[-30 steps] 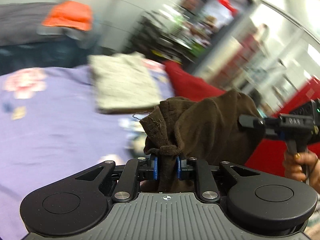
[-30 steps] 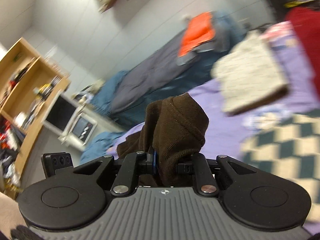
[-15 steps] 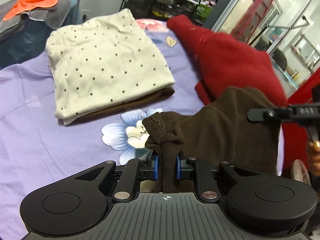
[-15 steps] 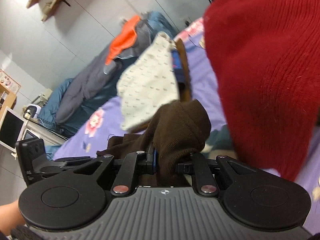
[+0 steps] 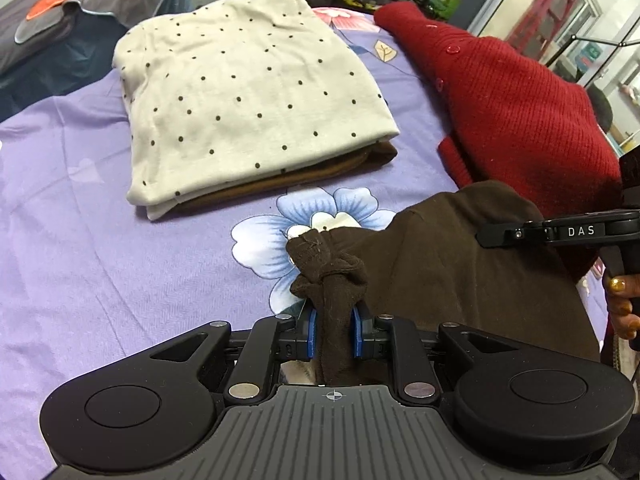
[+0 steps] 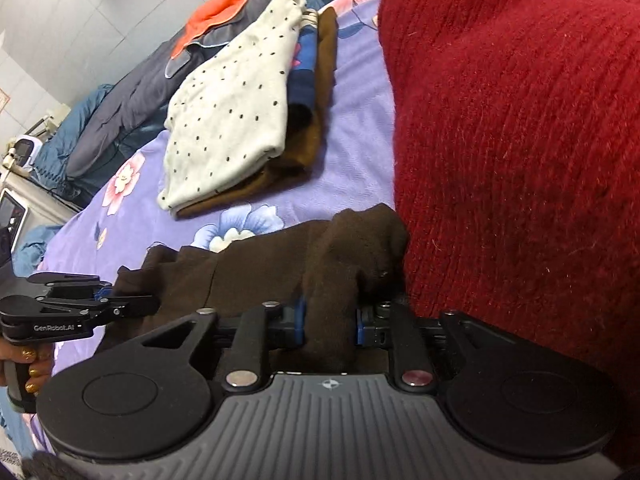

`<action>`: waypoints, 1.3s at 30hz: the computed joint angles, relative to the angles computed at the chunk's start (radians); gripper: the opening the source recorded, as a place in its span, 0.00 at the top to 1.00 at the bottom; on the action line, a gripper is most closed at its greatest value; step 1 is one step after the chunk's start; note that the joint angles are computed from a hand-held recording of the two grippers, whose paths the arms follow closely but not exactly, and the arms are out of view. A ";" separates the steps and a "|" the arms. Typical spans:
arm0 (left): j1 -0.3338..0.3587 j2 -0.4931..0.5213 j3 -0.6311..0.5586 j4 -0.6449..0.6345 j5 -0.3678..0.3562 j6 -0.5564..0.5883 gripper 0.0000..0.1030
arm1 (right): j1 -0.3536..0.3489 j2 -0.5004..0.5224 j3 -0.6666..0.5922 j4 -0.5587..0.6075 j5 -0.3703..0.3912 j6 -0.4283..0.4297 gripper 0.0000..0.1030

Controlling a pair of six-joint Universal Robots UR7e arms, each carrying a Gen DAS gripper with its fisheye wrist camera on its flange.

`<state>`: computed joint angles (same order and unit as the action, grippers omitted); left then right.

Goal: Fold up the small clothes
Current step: 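Lift the shirt with both grippers and carry it toward the polka-dot shirt, then lay the shirt beside the polka-dot shirt and open both grippers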

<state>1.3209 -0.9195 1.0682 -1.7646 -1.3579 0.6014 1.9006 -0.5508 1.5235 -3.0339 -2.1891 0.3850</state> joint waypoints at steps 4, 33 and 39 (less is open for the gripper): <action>-0.012 -0.018 0.016 -0.011 0.015 0.002 0.37 | 0.036 0.002 -0.007 0.017 -0.090 0.021 0.59; -0.195 -0.343 0.299 0.151 0.425 0.138 0.00 | 0.315 0.088 -0.370 1.027 -0.284 0.642 0.03; -0.201 -0.341 0.311 0.149 0.432 0.107 0.00 | 0.320 0.100 -0.384 1.061 -0.302 0.676 0.03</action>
